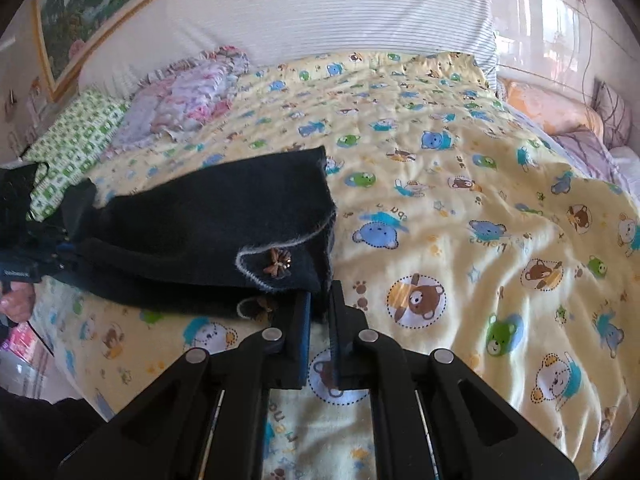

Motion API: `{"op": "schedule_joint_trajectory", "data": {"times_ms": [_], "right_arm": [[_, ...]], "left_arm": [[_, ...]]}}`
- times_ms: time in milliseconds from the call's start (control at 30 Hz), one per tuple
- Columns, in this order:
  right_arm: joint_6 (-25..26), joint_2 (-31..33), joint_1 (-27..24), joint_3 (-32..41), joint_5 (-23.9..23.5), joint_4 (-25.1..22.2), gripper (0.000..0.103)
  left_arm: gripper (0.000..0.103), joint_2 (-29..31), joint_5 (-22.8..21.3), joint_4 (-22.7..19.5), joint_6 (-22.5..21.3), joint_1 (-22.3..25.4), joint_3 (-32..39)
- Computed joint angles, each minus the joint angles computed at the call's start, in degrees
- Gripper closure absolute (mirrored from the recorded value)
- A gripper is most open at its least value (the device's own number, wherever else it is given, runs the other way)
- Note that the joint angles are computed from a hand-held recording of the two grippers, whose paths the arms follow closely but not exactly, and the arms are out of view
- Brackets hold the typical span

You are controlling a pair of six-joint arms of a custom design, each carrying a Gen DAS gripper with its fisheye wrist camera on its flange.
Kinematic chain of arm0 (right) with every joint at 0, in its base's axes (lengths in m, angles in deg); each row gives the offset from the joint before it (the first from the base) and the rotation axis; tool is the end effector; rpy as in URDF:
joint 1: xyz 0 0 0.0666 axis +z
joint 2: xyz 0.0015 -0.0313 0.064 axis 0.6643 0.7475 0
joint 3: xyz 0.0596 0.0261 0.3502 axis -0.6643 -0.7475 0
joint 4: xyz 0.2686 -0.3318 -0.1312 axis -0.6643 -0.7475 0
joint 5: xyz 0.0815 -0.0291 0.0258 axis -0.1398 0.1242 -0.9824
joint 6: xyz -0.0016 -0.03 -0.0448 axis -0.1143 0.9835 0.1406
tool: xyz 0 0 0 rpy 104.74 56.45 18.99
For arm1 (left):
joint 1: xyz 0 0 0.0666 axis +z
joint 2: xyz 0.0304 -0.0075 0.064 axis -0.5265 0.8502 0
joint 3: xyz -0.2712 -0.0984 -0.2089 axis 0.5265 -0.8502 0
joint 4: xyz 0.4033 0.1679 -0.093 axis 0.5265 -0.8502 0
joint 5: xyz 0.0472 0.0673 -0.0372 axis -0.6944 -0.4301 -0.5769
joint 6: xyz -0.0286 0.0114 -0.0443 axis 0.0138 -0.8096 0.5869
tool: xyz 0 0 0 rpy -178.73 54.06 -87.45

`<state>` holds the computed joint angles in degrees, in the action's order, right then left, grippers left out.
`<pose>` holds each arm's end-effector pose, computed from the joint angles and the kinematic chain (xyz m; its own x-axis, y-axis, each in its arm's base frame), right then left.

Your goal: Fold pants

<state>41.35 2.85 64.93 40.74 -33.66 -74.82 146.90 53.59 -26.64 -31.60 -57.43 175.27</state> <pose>0.5099 0.2139 0.5532 -0.6708 -0.3177 -0.6701 -0.3285 0.9374 -0.1155 0.5682 -0.2801 0.4956 -0.8231 0.1328 -0.5521 0.3288 0.9042 -0.2725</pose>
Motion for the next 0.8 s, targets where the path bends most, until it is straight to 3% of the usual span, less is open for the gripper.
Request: {"op": "schedule_joint_trajectory", "data": {"times_ms": [67, 200, 433, 800], "right_arm": [[-0.63, 0.74, 0.67, 1.5, 2.62, -1.91, 0.086], [-2.21, -1.77, 1.44, 0.11, 4.01, -0.3, 0.033], [-6.63, -4.29, 3.51, -1.2, -1.15, 4.1, 0.032], [-10.18, 5.15, 8.8, 7.58, -10.98, 4.18, 0.032]], "left_arm": [[0.065, -0.34, 0.4, 0.38, 0.13, -0.06, -0.17], [0.061, -1.89, 0.78, 1.59, 1.31, 0.1, -1.92], [0.06, -7.68, 1.2, 5.54, 6.01, 1.86, -8.62], [0.055, -20.26, -3.98, 8.46, 12.36, 8.85, -21.16]]}}
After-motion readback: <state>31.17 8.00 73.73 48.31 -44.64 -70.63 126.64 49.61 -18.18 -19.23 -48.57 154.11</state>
